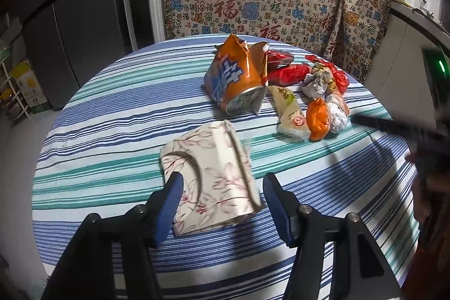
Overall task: Collect trash
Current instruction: 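Grasp the paper napkin with the left gripper while the right gripper grasps the orange-white wrapped bread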
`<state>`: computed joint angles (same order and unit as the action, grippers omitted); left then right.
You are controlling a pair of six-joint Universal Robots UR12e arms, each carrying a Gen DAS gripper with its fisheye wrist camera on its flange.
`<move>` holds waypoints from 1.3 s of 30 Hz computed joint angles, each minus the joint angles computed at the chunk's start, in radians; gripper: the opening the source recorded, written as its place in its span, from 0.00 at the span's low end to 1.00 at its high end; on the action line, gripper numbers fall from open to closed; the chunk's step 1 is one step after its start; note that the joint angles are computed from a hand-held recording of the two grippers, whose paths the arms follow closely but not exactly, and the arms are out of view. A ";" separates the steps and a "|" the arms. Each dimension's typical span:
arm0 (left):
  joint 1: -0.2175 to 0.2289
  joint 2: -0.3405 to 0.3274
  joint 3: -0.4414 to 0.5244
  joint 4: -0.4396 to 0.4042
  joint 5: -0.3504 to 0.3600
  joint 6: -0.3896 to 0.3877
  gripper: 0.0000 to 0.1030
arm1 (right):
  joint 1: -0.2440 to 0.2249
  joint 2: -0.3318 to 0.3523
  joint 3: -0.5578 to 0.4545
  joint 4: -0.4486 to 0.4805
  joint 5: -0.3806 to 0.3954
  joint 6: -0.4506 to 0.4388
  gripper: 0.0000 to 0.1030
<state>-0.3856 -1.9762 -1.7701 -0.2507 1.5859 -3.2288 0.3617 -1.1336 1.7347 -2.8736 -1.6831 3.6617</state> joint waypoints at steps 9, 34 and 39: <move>0.009 0.009 -0.009 -0.006 -0.018 -0.017 0.58 | 0.016 0.068 -0.142 0.230 -0.046 0.036 0.97; 0.016 0.013 -0.014 0.023 -0.016 -0.042 0.58 | -0.074 -0.011 0.011 0.013 0.118 0.019 0.89; 0.012 0.007 -0.006 0.024 -0.015 -0.043 0.58 | -0.043 0.008 -0.029 0.035 -0.045 0.146 0.95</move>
